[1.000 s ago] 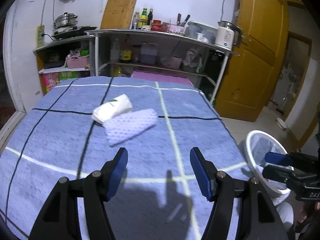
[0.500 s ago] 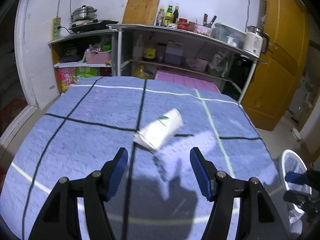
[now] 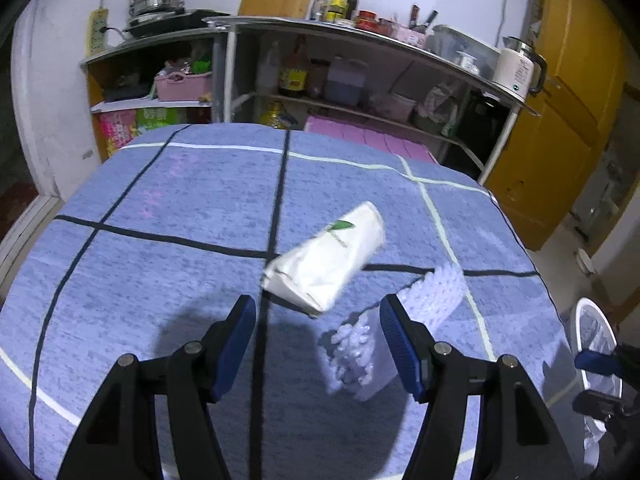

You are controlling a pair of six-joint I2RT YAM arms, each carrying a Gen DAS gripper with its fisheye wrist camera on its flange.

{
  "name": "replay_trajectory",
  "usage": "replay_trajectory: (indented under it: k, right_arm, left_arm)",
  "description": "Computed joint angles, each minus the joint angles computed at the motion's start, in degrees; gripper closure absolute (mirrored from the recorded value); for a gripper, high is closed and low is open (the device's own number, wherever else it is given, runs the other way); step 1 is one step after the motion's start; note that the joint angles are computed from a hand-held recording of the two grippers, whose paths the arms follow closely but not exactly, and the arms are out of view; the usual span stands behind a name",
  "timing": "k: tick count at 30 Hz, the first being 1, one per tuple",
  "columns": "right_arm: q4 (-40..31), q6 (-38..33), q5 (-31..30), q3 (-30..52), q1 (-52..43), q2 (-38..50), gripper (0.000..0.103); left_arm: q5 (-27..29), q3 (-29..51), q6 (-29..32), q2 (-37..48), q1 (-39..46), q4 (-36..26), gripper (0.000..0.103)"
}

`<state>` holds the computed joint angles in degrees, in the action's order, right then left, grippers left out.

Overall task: Collect trash
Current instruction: 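Grasp the white foam net with the left tool while the right tool approaches the paper cup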

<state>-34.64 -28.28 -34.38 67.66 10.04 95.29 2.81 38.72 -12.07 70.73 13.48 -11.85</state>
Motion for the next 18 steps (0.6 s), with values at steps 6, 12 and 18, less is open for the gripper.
replay_trajectory:
  k: [6, 12, 18]
  right_arm:
    - [-0.1, 0.15, -0.3, 0.64, -0.58, 0.8, 0.051]
    - [-0.39, 0.23, -0.75, 0.72, -1.9, 0.85, 0.051]
    - [-0.87, 0.37, -0.92, 0.95, -2.77, 0.96, 0.051]
  left_arm:
    - [2.26, 0.26, 1.32, -1.1, -3.11, -1.53, 0.036]
    - [2.11, 1.84, 2.73, 1.52, -7.66, -3.4, 0.036]
    - [-1.5, 2.69, 2.47, 3.83, -12.85, -3.89, 0.061]
